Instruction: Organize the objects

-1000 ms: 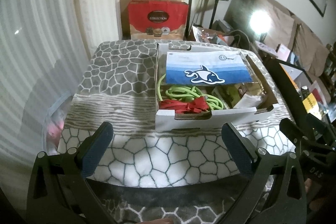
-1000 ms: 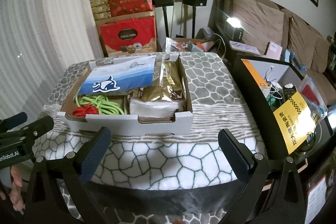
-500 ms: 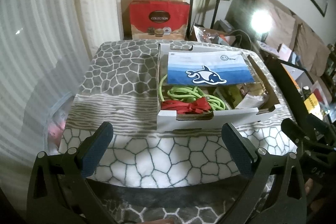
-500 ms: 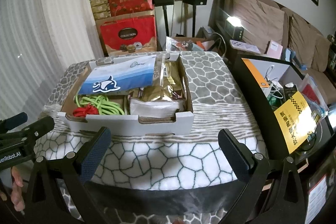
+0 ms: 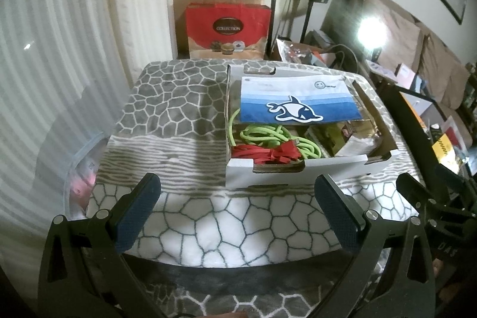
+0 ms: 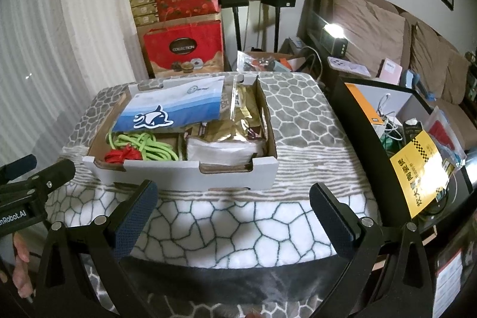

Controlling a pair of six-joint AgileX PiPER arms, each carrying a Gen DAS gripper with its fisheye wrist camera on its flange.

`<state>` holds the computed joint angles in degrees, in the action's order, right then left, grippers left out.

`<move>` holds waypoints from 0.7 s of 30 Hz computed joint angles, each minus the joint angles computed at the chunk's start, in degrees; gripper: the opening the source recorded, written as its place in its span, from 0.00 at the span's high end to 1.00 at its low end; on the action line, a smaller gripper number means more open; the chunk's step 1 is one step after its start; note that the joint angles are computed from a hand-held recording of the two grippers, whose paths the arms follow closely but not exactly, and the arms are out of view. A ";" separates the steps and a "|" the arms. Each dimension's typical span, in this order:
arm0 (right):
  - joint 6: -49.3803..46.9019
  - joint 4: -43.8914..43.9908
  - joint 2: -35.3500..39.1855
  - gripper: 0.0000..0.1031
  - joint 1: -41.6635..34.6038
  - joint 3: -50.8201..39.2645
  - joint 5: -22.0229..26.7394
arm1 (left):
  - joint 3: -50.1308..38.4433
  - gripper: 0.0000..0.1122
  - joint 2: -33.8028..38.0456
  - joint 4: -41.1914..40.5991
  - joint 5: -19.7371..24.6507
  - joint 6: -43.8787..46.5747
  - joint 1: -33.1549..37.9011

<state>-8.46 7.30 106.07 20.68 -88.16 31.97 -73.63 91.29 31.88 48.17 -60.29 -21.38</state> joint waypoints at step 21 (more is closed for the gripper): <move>-0.08 0.04 -0.08 0.01 0.15 0.16 -0.05 | -0.02 0.08 0.06 0.25 0.24 -0.47 -0.32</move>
